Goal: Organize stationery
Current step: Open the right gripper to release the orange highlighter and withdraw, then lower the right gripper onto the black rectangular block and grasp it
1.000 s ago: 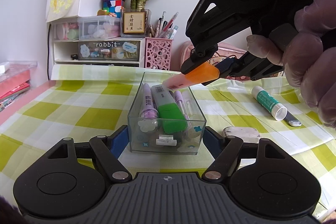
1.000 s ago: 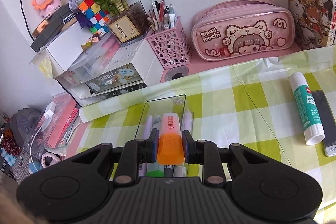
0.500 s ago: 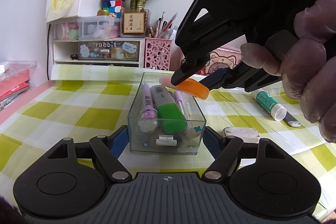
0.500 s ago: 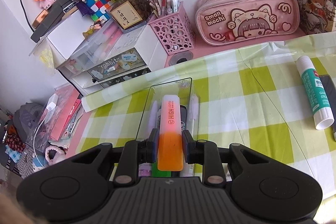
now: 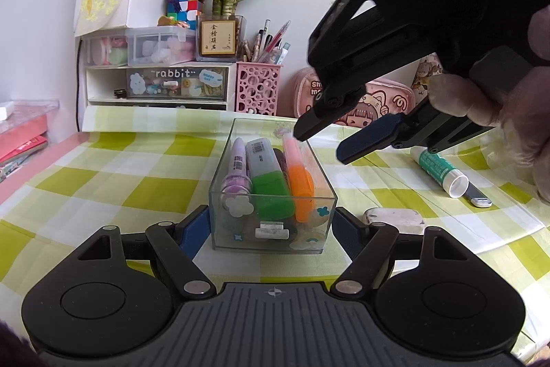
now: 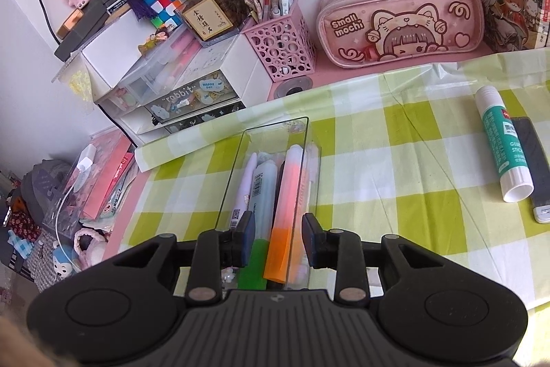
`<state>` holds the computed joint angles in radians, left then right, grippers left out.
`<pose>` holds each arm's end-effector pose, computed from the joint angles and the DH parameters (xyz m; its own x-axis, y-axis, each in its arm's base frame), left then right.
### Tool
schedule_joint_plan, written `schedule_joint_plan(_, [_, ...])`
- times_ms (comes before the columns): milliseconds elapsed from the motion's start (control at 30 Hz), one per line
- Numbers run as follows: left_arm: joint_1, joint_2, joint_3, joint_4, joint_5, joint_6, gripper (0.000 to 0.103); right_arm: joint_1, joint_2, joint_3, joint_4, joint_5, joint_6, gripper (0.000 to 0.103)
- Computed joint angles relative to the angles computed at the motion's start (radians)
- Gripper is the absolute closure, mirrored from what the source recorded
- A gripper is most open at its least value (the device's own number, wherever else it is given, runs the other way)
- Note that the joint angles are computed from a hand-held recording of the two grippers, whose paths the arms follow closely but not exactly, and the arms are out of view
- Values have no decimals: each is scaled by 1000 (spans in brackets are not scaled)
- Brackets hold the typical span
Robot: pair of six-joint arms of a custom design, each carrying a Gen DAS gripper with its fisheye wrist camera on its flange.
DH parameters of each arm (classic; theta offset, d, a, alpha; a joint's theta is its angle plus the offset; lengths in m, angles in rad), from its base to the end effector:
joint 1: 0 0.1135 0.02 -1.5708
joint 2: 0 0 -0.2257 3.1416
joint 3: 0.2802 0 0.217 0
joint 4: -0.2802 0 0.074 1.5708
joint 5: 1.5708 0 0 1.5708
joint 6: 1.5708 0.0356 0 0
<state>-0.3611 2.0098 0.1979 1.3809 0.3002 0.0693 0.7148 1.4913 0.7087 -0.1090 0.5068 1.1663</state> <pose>0.2045 -0.0885 0.0558 -0.3491 0.2026 -0.9149 0.6145 0.7866 -0.0603 0.2064 0.1563 0.1522 -0.5464 0.5900 -0.5944 0.4053 0.8074 0.4288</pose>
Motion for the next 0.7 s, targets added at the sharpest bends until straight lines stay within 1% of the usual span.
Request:
schedule_joint_plan(67, [1,-2,3,-6,0,1,28,10,-54,-32,-22,34,-6,58])
schedule_joint_plan(133, [2,-9,7,-23,1,2,29,22,-91,-55,-56,86,-4,51])
schedule_joint_plan(200, [4,-9,7,-22,5,-1,29,31,-113,-71,-94,122,7,46])
schedule_joint_plan(267, [11,-9,5,-20,13,1,29,44,-136,-102,-105,138,12,39])
schedule_joint_plan(333, [17,-1,3,-6,22,0,29,68,-163,-137,-125,157,24,36])
schedule_joint_plan(467, [23,15,-4,28,31,0,28,121,-193,-160,-238,220,65,28])
schedule_joint_plan(567, [21,15,-5,29,29,0,28,146,-243,-188,-319,268,89,24])
schedule_joint_plan(700, [16,13,-5,26,22,3,28,145,-345,-208,-474,304,102,20])
